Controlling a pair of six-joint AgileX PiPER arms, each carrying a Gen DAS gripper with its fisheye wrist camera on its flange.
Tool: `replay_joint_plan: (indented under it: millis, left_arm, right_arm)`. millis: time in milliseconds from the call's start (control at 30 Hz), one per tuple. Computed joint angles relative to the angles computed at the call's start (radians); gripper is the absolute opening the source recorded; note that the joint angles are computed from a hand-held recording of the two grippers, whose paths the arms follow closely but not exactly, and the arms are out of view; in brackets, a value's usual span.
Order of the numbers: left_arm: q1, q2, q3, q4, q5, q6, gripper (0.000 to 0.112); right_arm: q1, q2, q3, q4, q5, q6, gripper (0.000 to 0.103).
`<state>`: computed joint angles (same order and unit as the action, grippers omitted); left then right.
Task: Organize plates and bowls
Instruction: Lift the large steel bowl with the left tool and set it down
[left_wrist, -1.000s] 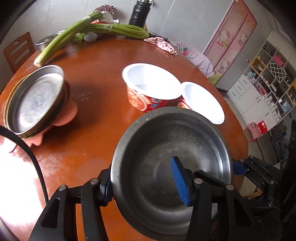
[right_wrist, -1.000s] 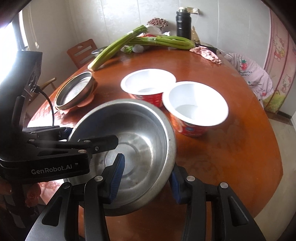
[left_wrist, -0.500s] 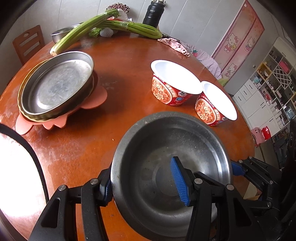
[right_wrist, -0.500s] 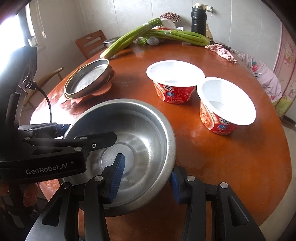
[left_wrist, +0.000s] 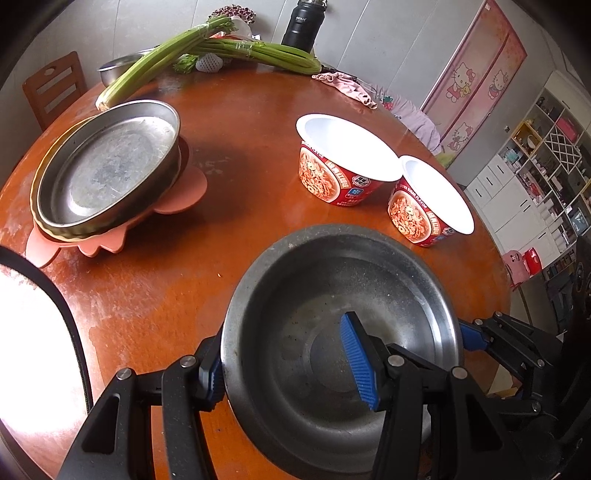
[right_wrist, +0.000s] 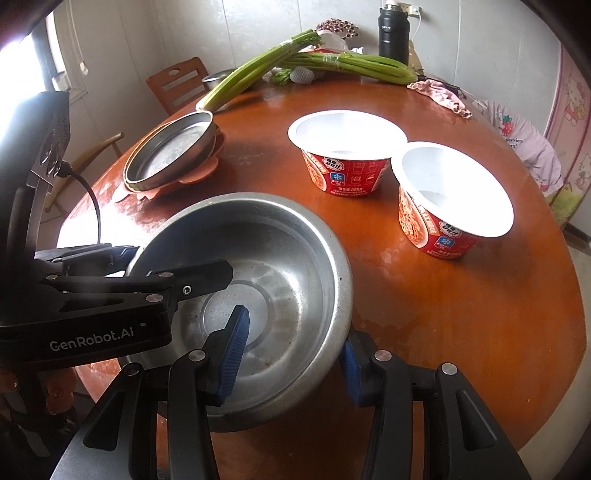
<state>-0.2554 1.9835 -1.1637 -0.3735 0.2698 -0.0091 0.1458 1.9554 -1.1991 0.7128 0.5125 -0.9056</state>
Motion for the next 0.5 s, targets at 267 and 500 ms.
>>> replay_joint_plan:
  millis: [267, 500]
  left_arm:
    - [-0.009, 0.009, -0.005, 0.045, -0.004, -0.037, 0.055]
    - [-0.006, -0.014, 0.008, 0.177, -0.019, -0.173, 0.058]
  right_arm:
    - [-0.005, 0.001, 0.005, 0.028, 0.002, -0.028, 0.049]
    - [-0.019, -0.005, 0.013, 0.076, 0.004, -0.077, 0.05]
